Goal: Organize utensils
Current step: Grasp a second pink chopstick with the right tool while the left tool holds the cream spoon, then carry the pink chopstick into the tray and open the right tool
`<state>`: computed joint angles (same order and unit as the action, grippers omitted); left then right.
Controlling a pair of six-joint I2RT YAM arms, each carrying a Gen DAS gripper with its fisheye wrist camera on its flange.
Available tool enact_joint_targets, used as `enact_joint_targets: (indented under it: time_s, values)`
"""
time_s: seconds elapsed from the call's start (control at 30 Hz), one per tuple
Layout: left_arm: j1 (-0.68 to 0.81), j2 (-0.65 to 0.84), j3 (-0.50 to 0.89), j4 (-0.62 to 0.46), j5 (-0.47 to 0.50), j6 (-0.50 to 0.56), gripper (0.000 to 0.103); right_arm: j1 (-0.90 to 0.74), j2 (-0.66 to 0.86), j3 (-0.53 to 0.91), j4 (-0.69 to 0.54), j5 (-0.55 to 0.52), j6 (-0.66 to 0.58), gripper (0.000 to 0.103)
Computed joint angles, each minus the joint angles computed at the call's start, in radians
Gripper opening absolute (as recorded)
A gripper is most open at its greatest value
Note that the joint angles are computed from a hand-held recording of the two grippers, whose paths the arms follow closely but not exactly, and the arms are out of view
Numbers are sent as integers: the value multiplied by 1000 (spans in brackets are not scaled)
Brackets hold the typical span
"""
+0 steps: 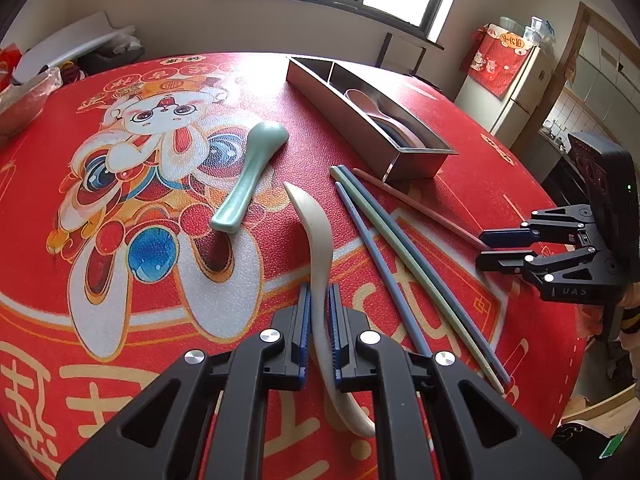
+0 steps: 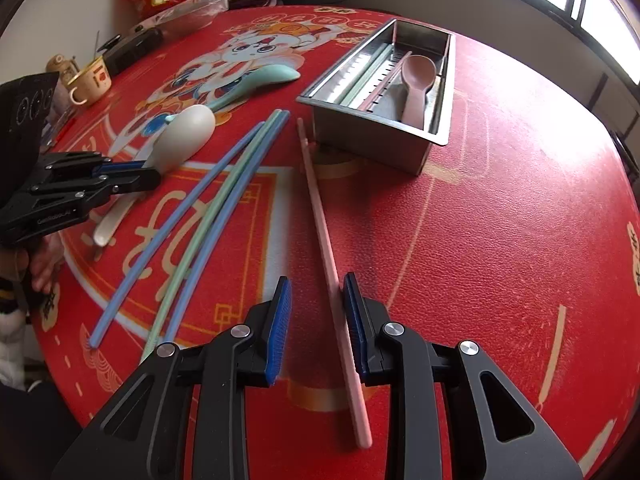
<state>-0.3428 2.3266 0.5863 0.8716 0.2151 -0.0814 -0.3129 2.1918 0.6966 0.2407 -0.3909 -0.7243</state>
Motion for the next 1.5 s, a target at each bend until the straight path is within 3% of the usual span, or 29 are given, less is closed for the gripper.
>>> enact_joint_targets:
  time_s: [0.23,0.4,0.57,1.2,1.5]
  values:
    - [-3,0,0,1,-2,-1,10,39,4,10,8,1,22,21]
    - [-2,-1,0,0,2,-3,10,28,17,12,33,-22,49,7]
    - [0,-1,-2,3,2,-2,10,4,27,-1,62,-62,65,6]
    - [5,-10,-56,97,-49,-43,6,-50,-77,-42,-26,-249,84,6]
    - [8,-13,-42,61,-63,-64,6,-20,-110,77,-34,-224,250,6]
